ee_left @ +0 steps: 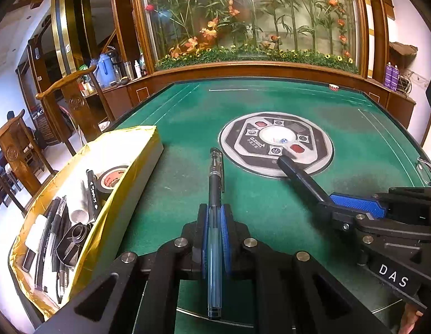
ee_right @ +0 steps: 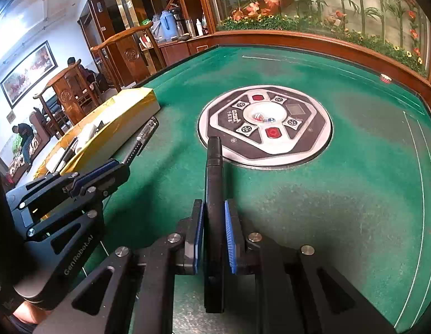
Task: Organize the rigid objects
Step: 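Hold the clear pen in the left tool while the right tool holds the black marker, then carry the clear pen with the left tool while the right tool carries the marker to the tray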
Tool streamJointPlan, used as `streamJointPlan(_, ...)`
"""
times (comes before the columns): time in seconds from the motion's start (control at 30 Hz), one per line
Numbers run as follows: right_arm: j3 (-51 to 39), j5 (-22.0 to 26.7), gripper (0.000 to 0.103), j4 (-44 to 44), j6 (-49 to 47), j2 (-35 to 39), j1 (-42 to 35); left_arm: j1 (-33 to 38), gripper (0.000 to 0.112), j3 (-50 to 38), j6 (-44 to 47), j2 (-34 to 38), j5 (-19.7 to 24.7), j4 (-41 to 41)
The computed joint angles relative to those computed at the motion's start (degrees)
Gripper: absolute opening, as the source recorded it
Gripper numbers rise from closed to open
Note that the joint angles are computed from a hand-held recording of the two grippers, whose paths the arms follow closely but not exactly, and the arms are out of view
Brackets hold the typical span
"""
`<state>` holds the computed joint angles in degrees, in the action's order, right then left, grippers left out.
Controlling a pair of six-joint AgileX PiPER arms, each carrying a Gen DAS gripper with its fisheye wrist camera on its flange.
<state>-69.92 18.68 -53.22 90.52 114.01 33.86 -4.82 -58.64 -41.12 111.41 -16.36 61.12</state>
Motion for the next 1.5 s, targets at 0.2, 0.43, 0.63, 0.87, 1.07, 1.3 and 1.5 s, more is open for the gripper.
streamJointPlan(0.2, -0.9, 0.3, 0.014, -1.3, 1.8, -0.4, 1.0, 0.9, 0.008, 1.3, 0.3, -1.3, -1.7, 0.4)
streamJointPlan(0.43, -3.3, 0.4, 0.014, -1.0, 2.3, 0.1, 1.8, 3.7, 0.008, 0.8, -6.4, -2.5, -2.9, 6.6)
streamJointPlan(0.63, -8.7, 0.6, 0.014, 4.2, -3.5, 2.5, 3.0, 7.7, 0.008, -1.2, -14.2, -3.5, -4.6, 13.2)
streamJointPlan(0.87, -17.7, 1.7, 0.014, 12.5, -12.9, 6.7, 4.3, 12.6, 0.008, -3.8, -20.2, -3.2, -6.4, 18.0)
streamJointPlan(1.07, -26.6, 4.0, 0.014, 20.0, -21.6, 10.8, 5.1, 15.8, 0.008, -6.8, -24.8, -1.7, -7.2, 22.0)
streamJointPlan(1.3, -40.5, 8.7, 0.014, 30.2, -33.5, 17.8, 5.4, 18.5, 0.008, -10.6, -30.1, 1.3, -6.7, 26.7)
streamJointPlan(1.5, -53.8, 14.2, 0.014, 36.8, -41.4, 24.5, 5.4, 19.8, 0.008, -14.1, -35.3, 4.1, -6.4, 31.2)
